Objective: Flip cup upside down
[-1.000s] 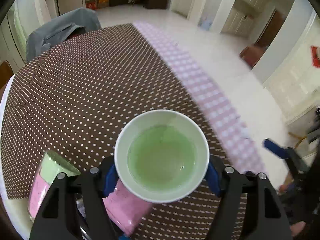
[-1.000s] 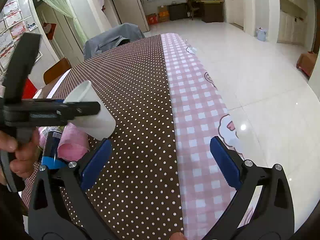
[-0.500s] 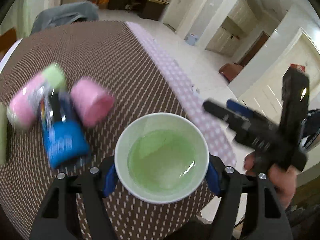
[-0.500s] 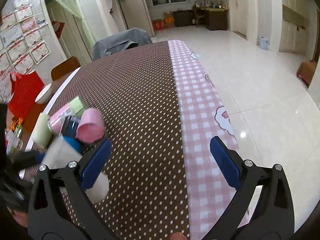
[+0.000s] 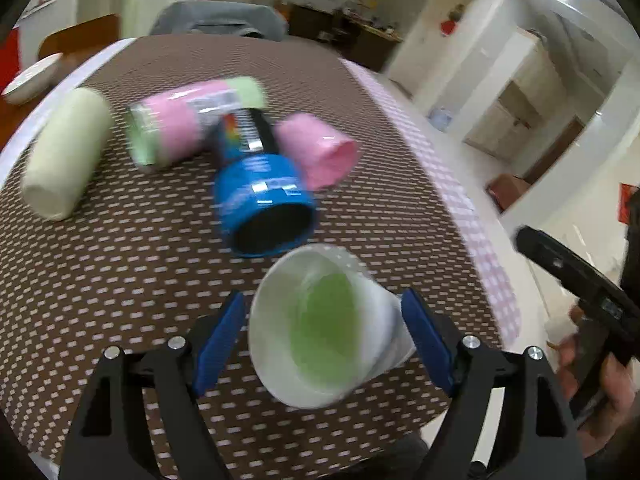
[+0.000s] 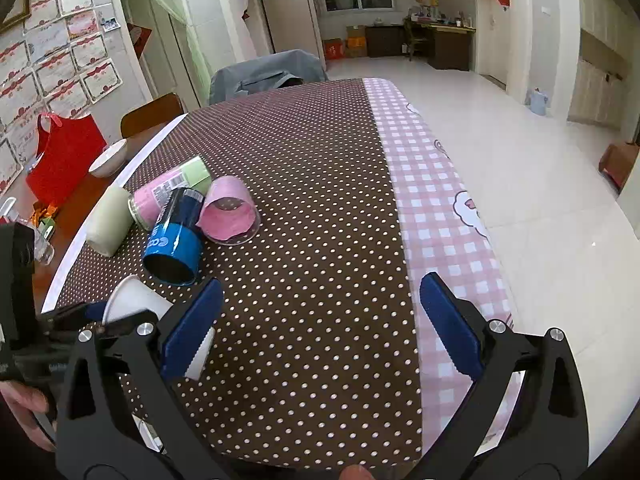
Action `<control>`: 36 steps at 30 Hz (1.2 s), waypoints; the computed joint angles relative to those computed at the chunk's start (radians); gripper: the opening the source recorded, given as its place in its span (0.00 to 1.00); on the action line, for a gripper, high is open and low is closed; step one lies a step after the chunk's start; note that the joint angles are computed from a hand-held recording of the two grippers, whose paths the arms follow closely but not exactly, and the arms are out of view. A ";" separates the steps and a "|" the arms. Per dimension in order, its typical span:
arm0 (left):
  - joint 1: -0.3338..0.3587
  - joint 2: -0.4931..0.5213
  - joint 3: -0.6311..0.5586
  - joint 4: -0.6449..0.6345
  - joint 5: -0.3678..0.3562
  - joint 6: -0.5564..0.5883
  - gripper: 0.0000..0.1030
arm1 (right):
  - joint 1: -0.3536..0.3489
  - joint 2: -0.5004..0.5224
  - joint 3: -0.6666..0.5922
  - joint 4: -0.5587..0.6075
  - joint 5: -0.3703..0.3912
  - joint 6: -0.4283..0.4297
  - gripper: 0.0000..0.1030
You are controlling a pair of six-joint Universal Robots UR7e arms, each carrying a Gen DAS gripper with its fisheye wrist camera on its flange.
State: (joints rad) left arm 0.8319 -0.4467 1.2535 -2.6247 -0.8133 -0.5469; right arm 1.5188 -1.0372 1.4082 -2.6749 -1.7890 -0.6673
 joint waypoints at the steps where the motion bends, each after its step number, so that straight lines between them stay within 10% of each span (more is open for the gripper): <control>1: 0.001 -0.014 0.021 -0.011 0.006 -0.005 0.76 | 0.003 -0.001 0.004 -0.002 -0.001 0.000 0.94; 16: -0.063 -0.151 0.238 -0.087 0.285 -0.014 0.83 | 0.043 -0.023 0.087 0.001 0.015 -0.027 0.94; 36: -0.149 -0.198 0.262 0.374 0.529 -0.434 0.95 | 0.043 -0.114 0.163 0.064 0.128 -0.062 0.94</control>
State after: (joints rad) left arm 0.6834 -0.6452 1.5157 -2.2503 -0.2846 -0.9809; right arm 1.5615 -1.1510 1.5710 -2.6107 -1.6606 -0.7298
